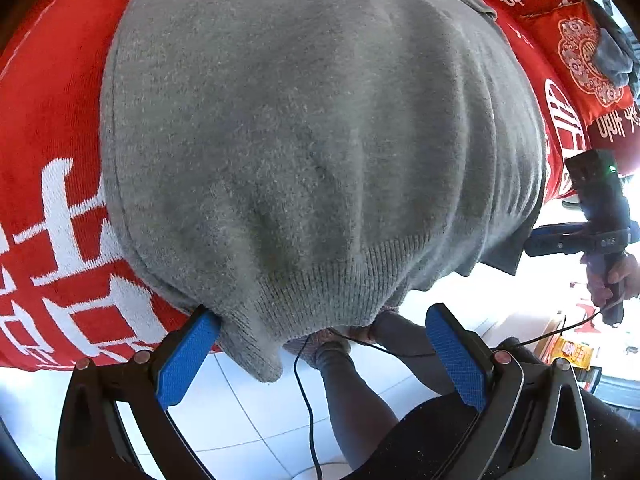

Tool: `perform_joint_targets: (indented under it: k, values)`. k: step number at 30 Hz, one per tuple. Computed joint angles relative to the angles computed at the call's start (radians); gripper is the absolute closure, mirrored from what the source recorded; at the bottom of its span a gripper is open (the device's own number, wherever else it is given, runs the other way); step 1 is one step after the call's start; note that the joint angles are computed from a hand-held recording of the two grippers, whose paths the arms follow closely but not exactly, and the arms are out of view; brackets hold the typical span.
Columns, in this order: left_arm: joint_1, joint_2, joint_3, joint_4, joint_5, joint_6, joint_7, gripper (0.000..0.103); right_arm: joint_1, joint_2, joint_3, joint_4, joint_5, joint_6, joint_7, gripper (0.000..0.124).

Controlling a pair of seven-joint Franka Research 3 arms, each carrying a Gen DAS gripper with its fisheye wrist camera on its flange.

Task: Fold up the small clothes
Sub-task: 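Lift the hem with both grippers and carry it over the sweater body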

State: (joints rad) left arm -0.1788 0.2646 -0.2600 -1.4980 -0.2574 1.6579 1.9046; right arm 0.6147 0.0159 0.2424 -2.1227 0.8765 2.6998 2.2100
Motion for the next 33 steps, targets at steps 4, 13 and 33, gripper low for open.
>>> perform_joint_targets:
  k: [4,13,33]
  values:
    - [0.002,-0.008,0.004,0.002,0.024,-0.028,0.017,0.0,-0.003,0.024,0.002,0.013,0.037,-0.011,-0.031,0.063]
    - [0.031,0.002,0.014,0.007,-0.043,-0.027,-0.063,0.002,0.005,0.029,0.01,0.021,0.084,0.069,-0.027,0.063]
    - [0.078,0.059,0.043,0.123,0.048,-0.123,-0.152,0.063,0.049,-0.027,0.012,0.012,0.403,0.237,-0.146,0.116]
